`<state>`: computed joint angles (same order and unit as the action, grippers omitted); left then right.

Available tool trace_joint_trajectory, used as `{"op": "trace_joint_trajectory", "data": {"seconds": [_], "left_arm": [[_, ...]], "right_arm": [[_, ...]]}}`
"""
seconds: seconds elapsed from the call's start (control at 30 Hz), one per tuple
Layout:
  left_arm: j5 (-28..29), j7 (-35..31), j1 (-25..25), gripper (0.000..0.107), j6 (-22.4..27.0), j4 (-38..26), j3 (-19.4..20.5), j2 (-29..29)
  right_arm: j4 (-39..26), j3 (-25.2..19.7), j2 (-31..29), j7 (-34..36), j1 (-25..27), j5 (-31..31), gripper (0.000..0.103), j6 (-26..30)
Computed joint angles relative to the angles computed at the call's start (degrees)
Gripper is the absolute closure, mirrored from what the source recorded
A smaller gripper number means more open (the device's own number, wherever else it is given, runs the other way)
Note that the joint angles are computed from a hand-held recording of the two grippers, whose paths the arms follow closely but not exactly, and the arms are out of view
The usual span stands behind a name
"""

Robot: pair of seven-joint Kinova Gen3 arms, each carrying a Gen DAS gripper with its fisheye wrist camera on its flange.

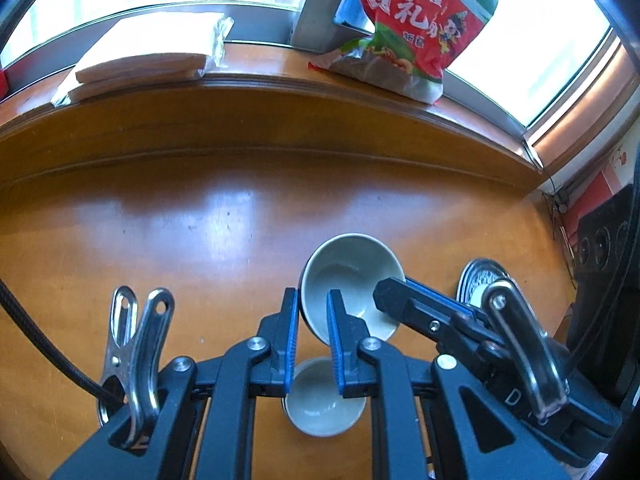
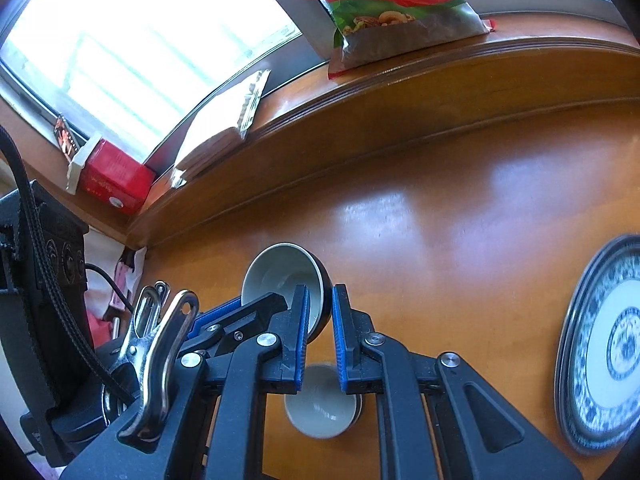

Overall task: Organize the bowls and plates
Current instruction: 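Carry the held bowl over the two stacked bowls with the right gripper, then lower the held bowl onto the stacked bowls with the right gripper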

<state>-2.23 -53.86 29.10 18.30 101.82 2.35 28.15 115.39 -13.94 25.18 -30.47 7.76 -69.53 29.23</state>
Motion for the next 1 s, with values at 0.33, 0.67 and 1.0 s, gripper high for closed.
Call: {"op": "trace_joint_trajectory", "data": {"seconds": [0.33,0.67,1.0], "left_arm": [[-0.80,2.58,2.65,0.093,-0.43,3.13,-0.94,-1.86],[-2.17,5.46,4.17,0.093,0.72,4.63,-0.88,-1.89],[-0.59,4.15,2.30,0.096,1.40,4.66,1.70,-0.64]], "right_arm": [[3.97,1.32,-1.92,1.78,-0.10,-1.68,0.089,1.50],[5.42,2.73,-2.31,-0.60,-1.99,-0.03,0.089,2.24],[6.04,2.35,-1.40,-3.66,-2.40,1.84,0.089,1.08]]}}
